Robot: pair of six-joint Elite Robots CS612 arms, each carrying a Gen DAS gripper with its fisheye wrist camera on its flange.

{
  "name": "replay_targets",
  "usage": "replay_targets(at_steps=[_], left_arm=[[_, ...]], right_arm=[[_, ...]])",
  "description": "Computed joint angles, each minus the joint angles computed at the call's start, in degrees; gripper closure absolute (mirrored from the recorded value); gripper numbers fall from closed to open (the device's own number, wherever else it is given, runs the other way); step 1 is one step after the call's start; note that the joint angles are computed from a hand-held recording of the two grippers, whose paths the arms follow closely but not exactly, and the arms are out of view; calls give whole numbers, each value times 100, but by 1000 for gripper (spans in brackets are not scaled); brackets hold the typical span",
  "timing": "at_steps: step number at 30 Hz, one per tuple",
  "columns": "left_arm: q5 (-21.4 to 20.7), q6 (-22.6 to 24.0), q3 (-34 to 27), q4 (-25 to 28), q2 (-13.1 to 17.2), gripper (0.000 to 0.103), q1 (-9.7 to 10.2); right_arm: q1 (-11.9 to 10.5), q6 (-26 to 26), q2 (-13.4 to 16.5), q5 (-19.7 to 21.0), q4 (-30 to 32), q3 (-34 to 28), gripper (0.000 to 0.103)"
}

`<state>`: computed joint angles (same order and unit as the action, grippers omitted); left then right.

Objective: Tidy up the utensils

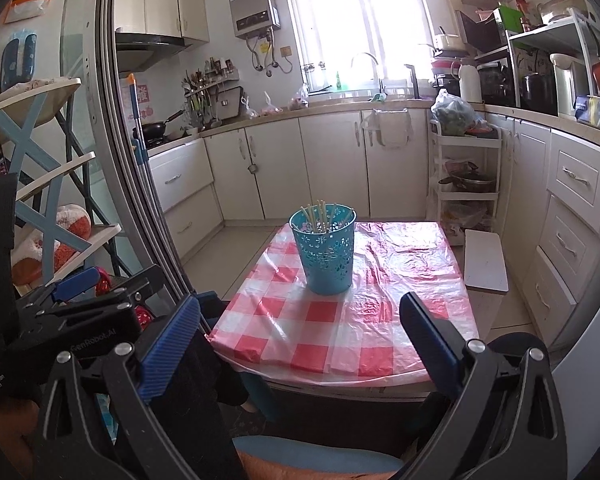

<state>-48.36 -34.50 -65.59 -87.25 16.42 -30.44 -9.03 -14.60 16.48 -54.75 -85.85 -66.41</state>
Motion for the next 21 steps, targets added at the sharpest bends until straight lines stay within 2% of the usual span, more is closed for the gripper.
replay_targets(at_steps=[5, 11, 18, 21], left_arm=[[231, 200, -23, -101, 48, 8, -45], [115, 434, -69, -251, 94, 8, -47], [-601, 48, 100, 150, -16, 8, 128], [-926, -142, 239, 293, -65, 8, 233]], right_arm=[[2, 9, -9, -17, 56, 12, 7], [6, 0, -15, -34, 58, 22, 7], [25, -46, -49, -67, 39, 123, 7], [63, -46, -93, -233, -182, 340, 7]])
